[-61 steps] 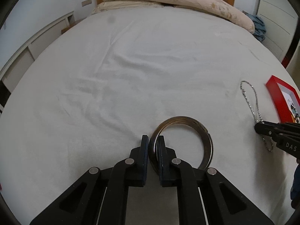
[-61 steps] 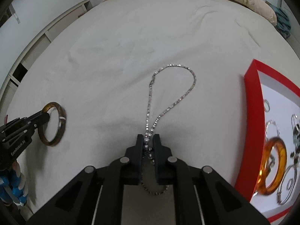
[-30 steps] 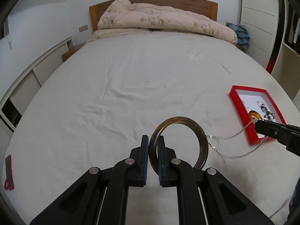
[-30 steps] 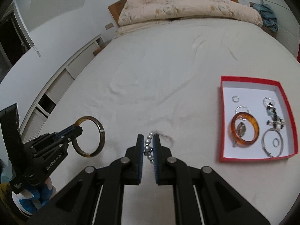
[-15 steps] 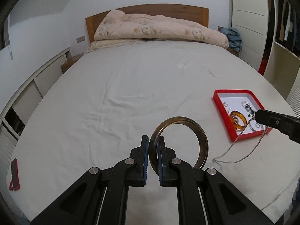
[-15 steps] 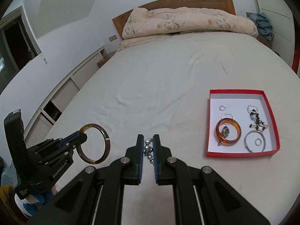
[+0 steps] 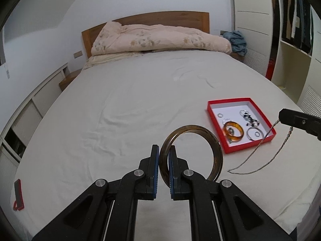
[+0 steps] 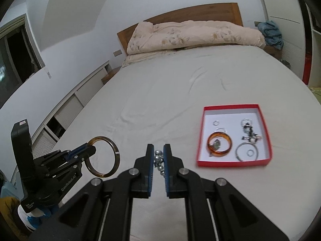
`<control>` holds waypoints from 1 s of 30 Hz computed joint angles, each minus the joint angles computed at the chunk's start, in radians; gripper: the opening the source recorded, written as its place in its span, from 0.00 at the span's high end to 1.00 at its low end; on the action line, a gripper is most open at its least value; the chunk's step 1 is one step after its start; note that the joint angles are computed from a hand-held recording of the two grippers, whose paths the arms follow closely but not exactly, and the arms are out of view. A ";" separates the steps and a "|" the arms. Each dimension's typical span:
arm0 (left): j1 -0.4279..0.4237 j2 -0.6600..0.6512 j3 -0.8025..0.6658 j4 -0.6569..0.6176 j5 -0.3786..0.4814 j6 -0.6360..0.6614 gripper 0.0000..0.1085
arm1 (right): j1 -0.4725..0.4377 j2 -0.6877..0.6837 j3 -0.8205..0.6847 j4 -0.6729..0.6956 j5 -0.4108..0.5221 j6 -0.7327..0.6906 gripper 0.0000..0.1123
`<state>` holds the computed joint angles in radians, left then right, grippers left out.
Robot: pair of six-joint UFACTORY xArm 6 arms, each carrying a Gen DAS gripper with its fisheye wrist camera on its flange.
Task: Organize jewelry
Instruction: 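Lift bangle and chain and carry both toward the red box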
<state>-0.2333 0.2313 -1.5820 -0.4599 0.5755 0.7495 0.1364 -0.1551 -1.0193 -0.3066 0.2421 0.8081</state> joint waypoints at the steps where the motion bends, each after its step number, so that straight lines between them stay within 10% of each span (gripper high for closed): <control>1: -0.009 -0.006 0.006 0.003 -0.002 -0.002 0.92 | -0.008 -0.021 0.018 0.001 0.002 -0.005 0.93; 17: -0.155 0.111 -0.160 0.098 0.049 -0.088 0.92 | -0.164 -0.084 0.040 0.180 0.013 -0.295 0.93; 30: -0.227 0.513 -0.769 0.191 0.224 -0.219 0.92 | -0.254 0.104 -0.153 0.342 -0.023 -0.530 0.92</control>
